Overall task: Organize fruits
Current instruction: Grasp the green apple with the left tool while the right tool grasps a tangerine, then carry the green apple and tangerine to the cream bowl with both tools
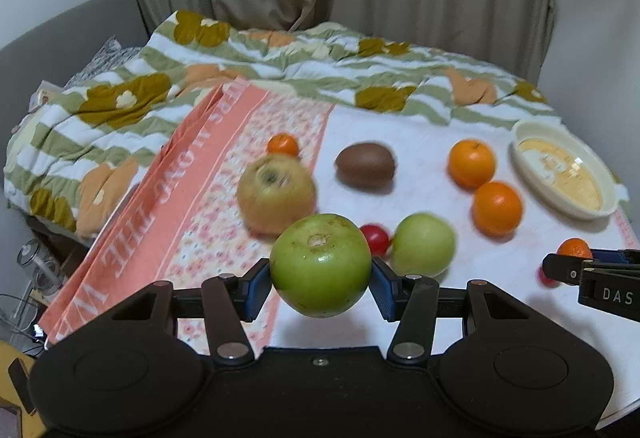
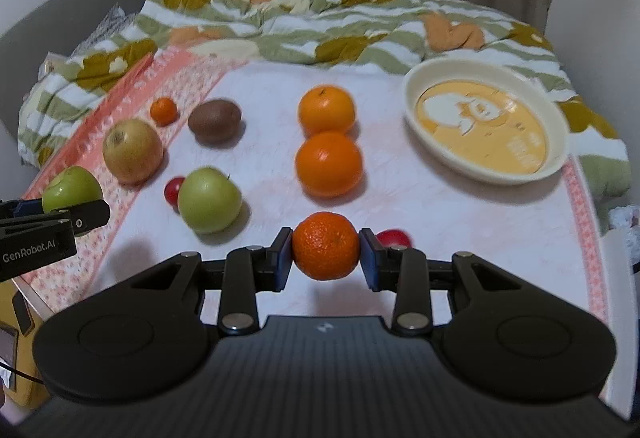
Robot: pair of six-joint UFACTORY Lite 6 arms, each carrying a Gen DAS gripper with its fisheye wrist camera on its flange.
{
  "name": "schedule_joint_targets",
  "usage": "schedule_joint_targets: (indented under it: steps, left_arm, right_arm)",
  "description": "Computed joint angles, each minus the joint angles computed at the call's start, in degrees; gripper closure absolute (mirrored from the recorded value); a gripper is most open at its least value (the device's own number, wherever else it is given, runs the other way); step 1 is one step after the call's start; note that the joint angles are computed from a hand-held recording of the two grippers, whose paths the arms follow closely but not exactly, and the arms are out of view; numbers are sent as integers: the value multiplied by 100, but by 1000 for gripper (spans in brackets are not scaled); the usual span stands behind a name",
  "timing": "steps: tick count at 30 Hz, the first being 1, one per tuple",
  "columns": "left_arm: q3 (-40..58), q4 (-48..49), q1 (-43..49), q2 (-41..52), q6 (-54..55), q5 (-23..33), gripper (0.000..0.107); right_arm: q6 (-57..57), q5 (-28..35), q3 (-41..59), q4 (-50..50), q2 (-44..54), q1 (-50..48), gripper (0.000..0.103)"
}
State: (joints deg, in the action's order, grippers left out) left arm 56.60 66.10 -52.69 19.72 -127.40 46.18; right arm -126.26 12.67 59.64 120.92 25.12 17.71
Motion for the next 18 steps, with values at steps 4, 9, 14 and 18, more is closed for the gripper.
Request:
schedule_joint_targets:
  steps: [4, 9, 14, 18]
  left_arm:
    - [417, -177, -83, -41, 394, 252, 50]
    - [1128, -213, -152, 78, 859, 576, 50]
    - [2079, -61, -57, 466, 1423, 661, 50]
    - [2993, 27, 194, 963, 2042, 459, 50]
  right_arm:
    - [1068, 17, -82, -1158, -431, -286, 53]
    - [2248, 104, 51, -2529, -821, -727, 53]
    - [3106, 256, 502, -3630, -864, -1180, 53]
    - [3690, 324, 1106, -4400, -634, -1458, 53]
